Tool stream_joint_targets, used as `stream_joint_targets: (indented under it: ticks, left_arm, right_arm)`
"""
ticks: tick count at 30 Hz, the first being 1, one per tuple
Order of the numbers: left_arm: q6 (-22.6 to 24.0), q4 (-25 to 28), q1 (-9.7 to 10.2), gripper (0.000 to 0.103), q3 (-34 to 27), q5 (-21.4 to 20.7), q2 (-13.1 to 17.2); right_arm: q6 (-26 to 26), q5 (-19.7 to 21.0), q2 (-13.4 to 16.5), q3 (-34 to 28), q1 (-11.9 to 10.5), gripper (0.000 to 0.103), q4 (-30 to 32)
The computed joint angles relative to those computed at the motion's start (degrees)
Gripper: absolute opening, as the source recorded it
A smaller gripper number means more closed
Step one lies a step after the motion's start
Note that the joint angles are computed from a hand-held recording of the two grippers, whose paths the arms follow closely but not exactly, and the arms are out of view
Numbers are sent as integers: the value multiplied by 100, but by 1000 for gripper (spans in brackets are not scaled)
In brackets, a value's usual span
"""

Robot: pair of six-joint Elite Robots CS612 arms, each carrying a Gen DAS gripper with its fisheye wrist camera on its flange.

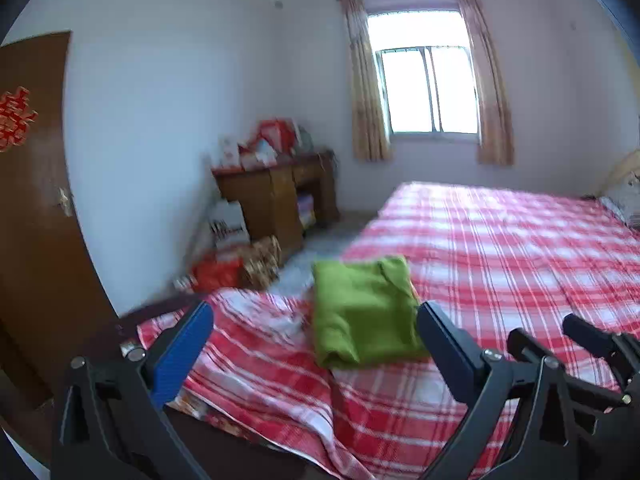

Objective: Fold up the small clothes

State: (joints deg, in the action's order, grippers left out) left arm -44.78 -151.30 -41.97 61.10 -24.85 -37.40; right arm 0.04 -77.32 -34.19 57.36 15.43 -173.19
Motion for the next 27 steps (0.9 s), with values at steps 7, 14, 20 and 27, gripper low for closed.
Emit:
stream_joint_targets:
  ticks: [7, 14, 20, 27]
  left_arm:
    - [616, -445, -85, 103, 89, 917, -30]
    - [930, -1213, -47, 103, 198, 524, -65]
    - [1127, -1398, -76, 103, 173, 493, -22]
    - [1294, -1461, -95, 103, 142, 488, -7]
  right_arm:
    - [172, 98, -155, 63, 49, 74, -805]
    - [299, -30, -199, 218, 86, 81, -1658]
    - [532, -277, -180, 308, 73, 82, -1870]
    - [803, -196, -142, 252, 15, 83, -1739]
